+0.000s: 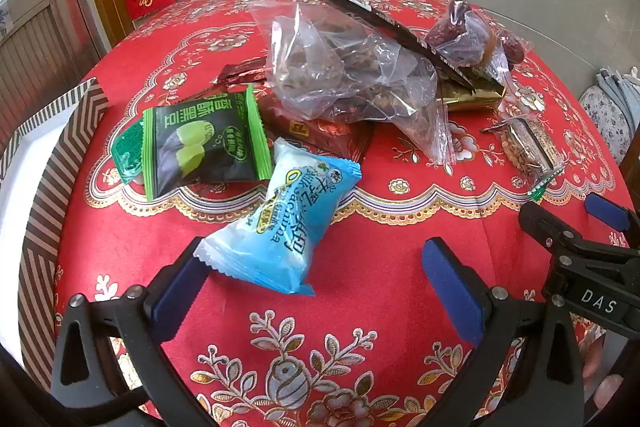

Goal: Organize snacks
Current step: 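Grasp the green-wrapped pastry with the left tool while the right tool grasps the light-blue candy bag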

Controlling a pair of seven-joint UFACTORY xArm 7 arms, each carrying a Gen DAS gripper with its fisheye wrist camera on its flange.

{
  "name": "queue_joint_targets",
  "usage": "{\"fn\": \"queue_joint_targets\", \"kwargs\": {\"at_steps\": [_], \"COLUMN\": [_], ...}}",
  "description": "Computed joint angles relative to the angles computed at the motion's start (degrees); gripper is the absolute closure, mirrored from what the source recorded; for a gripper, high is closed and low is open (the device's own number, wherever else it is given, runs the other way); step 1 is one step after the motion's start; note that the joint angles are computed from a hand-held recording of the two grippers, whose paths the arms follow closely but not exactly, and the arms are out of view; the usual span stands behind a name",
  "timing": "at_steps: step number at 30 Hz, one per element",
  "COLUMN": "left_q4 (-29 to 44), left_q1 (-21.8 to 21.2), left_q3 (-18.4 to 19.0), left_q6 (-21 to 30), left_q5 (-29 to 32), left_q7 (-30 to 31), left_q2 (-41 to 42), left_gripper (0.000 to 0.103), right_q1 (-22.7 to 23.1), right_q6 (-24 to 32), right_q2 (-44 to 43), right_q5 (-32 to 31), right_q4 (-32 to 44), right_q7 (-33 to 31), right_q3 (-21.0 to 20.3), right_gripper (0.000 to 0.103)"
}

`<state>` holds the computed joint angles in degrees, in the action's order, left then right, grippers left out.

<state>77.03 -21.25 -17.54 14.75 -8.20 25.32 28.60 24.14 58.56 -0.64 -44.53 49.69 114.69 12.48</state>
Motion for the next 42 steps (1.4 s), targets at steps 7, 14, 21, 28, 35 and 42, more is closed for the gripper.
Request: {"fn": "queue_joint_targets", "kwargs": {"at_steps": [7,14,21,28,35,42], "left_q4": [-2.3,-7.1,-5.7,-0.9,4.8,9.4], "left_q1": [0.5,12.5,18.4,13.5,11.0,7.3], "left_q3": [0.0,-11.4,-15.4,-7.9,-3.5,-0.2], "left_q6": [-0.6,-6.9,-5.2,-3.0,4.4,7.4], "left_q5": [0.5,-9.9,-21.9,-23.9,-21.9,-17.5], "left_q7": [1.1,12.3,22.4,22.5,17.3,10.7], "left_q2": [-2.1,-6.8,-8.9,-6.9,-3.0,0.0], "left_gripper": [0.0,0.0,0.0,0.0,0.0,0.0], "right_q1": [0.9,3.1,4.3,3.2,2.5,2.5], "right_q6": [2.5,8.9,9.9,2.1,-2.1,-6.3], "right_q2": [-1.3,-3.1,-1.7,-2.2,1.0,2.9], "right_q5": [-1.0,-2.5,-6.6,-12.1,-14.1,-13.0], "right_q4": [0.1,3.0,7.1,6.2,8.8,9.5], "right_q7": [1.1,1.9,-0.6,-1.0,-5.1,-5.8], "right_q3": [1.2,3.8,3.9,2.7,1.6,0.0], "right_gripper": [0.0,0.0,0.0,0.0,0.0,0.0]}}
